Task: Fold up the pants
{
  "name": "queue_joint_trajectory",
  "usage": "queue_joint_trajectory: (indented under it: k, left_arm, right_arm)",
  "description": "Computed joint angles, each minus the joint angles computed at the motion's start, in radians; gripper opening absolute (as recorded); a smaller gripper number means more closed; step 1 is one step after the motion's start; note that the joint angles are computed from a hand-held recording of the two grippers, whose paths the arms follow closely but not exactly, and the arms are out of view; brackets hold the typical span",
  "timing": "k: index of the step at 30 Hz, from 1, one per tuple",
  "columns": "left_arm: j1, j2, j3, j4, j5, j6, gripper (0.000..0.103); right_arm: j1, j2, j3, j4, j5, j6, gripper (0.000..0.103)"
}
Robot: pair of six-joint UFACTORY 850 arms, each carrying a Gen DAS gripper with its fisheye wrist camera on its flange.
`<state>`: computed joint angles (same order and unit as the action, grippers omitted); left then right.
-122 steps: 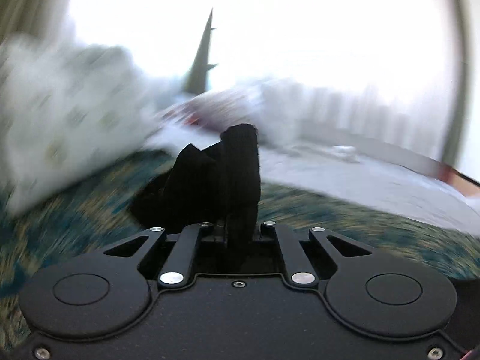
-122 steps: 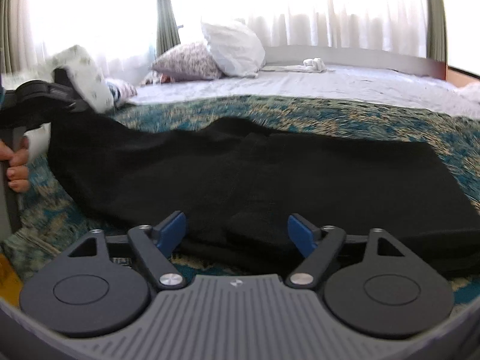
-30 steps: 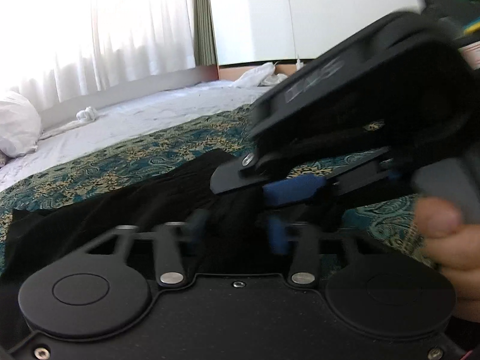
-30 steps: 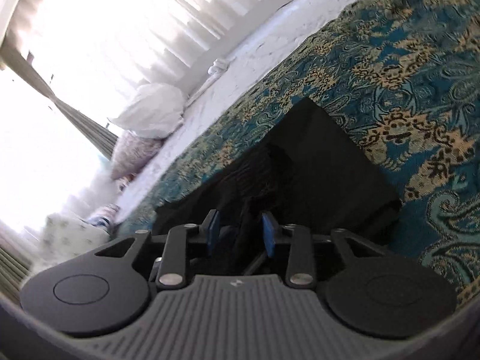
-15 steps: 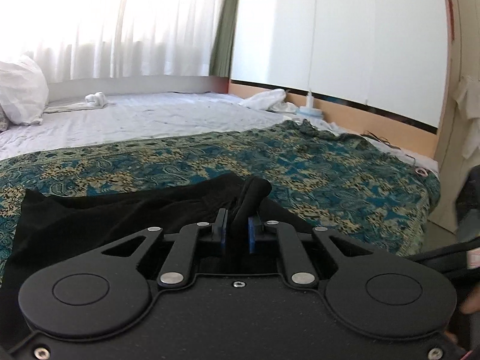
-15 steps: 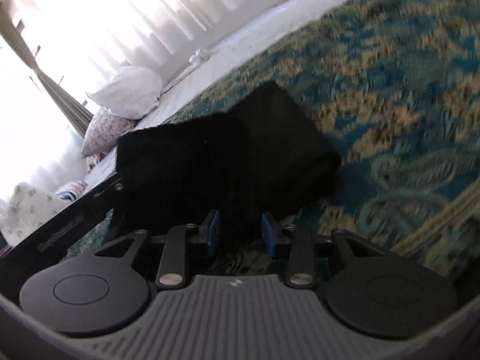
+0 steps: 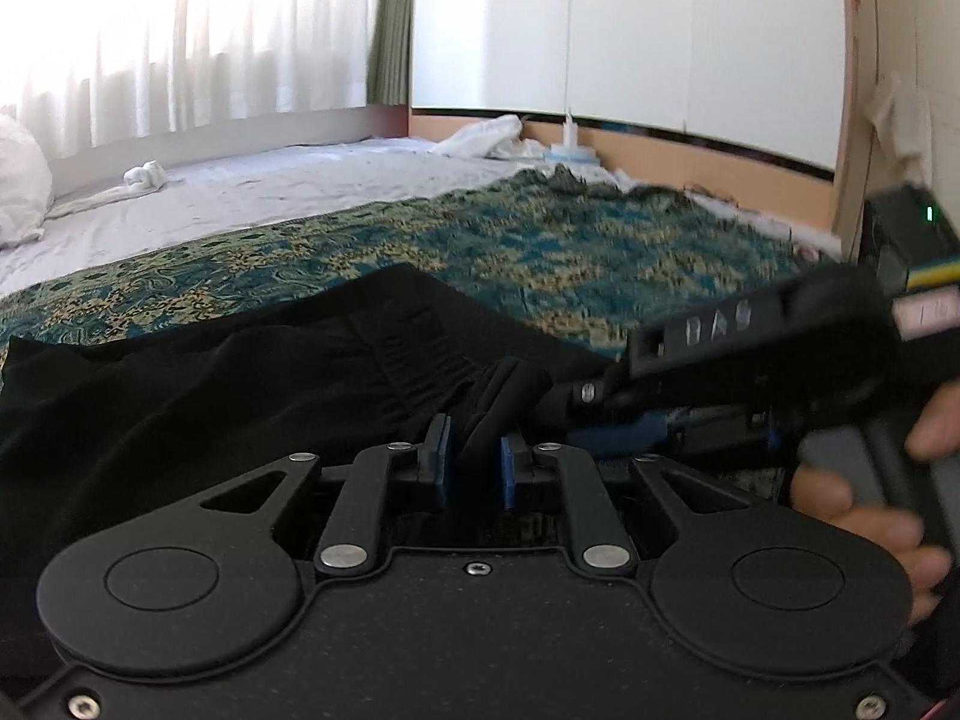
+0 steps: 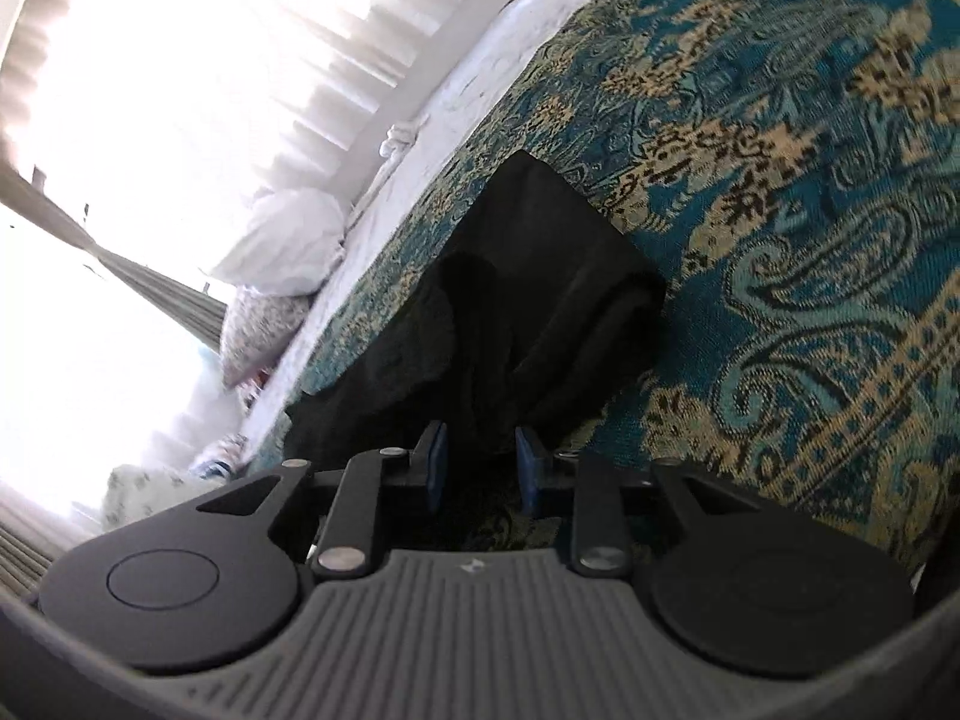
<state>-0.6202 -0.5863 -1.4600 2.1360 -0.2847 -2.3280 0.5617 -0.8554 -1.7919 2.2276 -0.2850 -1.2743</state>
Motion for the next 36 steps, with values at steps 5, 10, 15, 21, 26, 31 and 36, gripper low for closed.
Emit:
queue_joint_trajectory:
  k: [5, 10, 15, 21, 26, 31, 36]
  left_arm:
    - [-0.007, 0.001, 0.008, 0.047, -0.019, -0.052, 0.017]
    - [-0.006, 0.009, 0.019, 0.078, -0.015, -0.076, 0.021]
    - [-0.005, 0.026, 0.034, 0.092, 0.003, -0.038, 0.047]
    - [-0.038, 0.002, 0.009, -0.056, -0.062, 0.232, 0.065]
    - [-0.063, -0.056, -0.053, -0.193, -0.143, 0.420, 0.042]
    - [-0.044, -0.066, -0.073, -0.210, -0.129, 0.362, 0.023]
    - [-0.036, -0.054, -0.060, -0.174, -0.132, 0.323, 0.022]
  right_arm:
    - [-0.010, 0.010, 0.038, 0.101, -0.093, -0.070, 0.043]
    - [-0.003, 0.017, 0.042, 0.123, -0.079, -0.111, 0.043]
    - [-0.009, 0.016, 0.038, 0.090, -0.105, -0.078, 0.045]
    - [-0.044, -0.021, -0.022, -0.078, -0.181, 0.207, 0.041]
    - [-0.051, -0.030, -0.045, -0.104, -0.213, 0.241, 0.041]
    - [-0.053, -0.011, -0.009, -0.029, -0.189, 0.178, 0.042]
    - [-0.037, -0.002, -0.013, -0.037, -0.154, 0.090, 0.059]
